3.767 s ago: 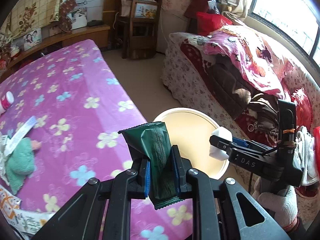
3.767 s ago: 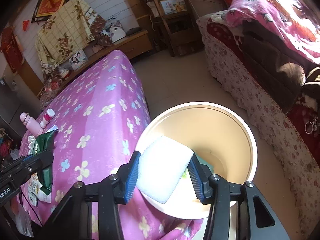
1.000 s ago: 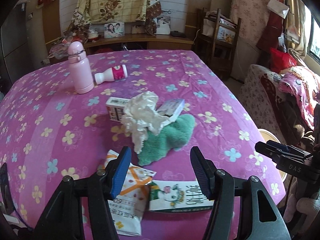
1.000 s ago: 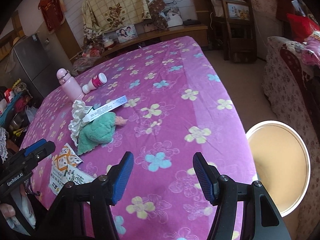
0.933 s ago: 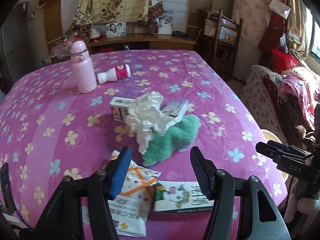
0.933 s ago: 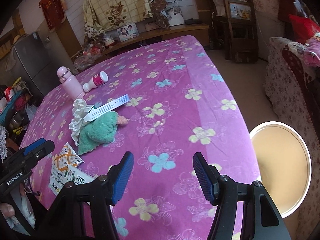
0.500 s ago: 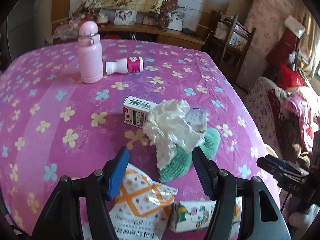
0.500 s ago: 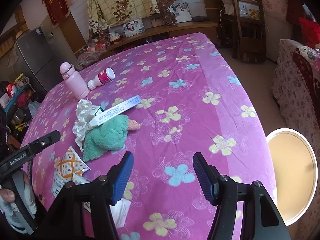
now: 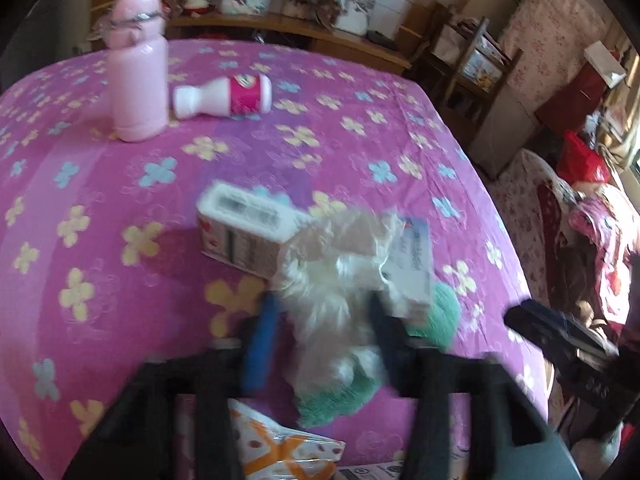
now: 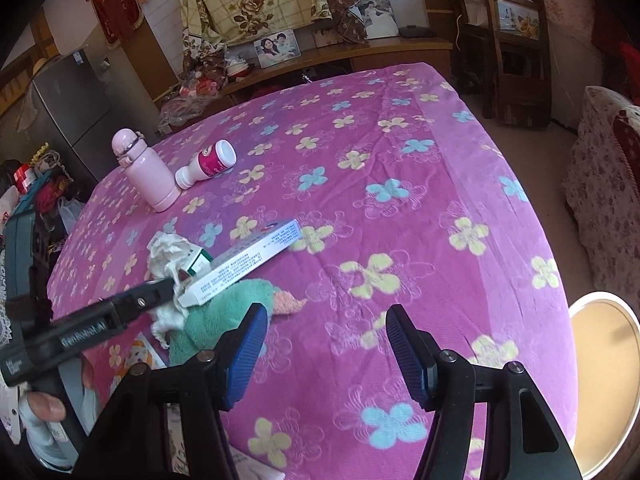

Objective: Collect trash
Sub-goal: 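Close the left tool on the crumpled white tissue, then grasp the green towel with the right tool while left tool holds the tissue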

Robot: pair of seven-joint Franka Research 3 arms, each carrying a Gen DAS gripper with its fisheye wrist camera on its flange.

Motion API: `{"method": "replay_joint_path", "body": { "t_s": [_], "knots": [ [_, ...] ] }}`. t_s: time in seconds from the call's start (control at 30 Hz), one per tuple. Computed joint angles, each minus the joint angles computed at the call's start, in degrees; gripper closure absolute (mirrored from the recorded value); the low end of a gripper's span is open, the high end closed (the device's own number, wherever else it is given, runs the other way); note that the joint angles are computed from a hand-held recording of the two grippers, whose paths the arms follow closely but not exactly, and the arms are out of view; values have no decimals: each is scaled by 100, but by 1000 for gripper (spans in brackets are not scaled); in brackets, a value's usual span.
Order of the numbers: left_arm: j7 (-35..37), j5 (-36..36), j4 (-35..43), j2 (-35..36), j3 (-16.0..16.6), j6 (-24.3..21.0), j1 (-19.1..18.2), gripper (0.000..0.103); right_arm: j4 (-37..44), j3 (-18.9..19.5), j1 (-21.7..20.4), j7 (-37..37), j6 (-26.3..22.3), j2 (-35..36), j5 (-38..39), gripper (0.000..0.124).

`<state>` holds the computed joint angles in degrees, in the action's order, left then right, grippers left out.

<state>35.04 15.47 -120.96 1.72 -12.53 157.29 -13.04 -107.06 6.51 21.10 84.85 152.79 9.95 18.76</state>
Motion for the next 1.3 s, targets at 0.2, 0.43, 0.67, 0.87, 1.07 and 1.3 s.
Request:
{"method": "replay_joint_path", "body": {
  "t_s": [0.2, 0.43, 0.67, 0.87, 1.07, 1.3],
  "knots": [
    [473, -327, -234, -135, -61, 364, -53, 84, 925, 22, 83, 206, -400, 657, -36, 58],
    [1011, -772, -667, -565, -88, 563, -159, 86, 2009, 73, 117, 555, -1081, 1465, 116, 58],
    [1330, -1118, -946, -740, -25, 621, -264, 86, 2988, -125, 528, 912, -1652, 2066, -606, 58],
    [1357, -1118, -1096, -871, -23, 712, -283, 86, 3845, -91, 587, 1084, -2232, 2634, -727, 58],
    [1174, -947, -1184, -1017, -3, 748, -223, 86, 3022, 212, 220, 492, -1342, 2229, 1, 88],
    [1028, -836, -1088, -957, -15, 740, -197, 86, 2731, -223, 378, 711, -1031, 1968, -430, 93]
  ]
}}
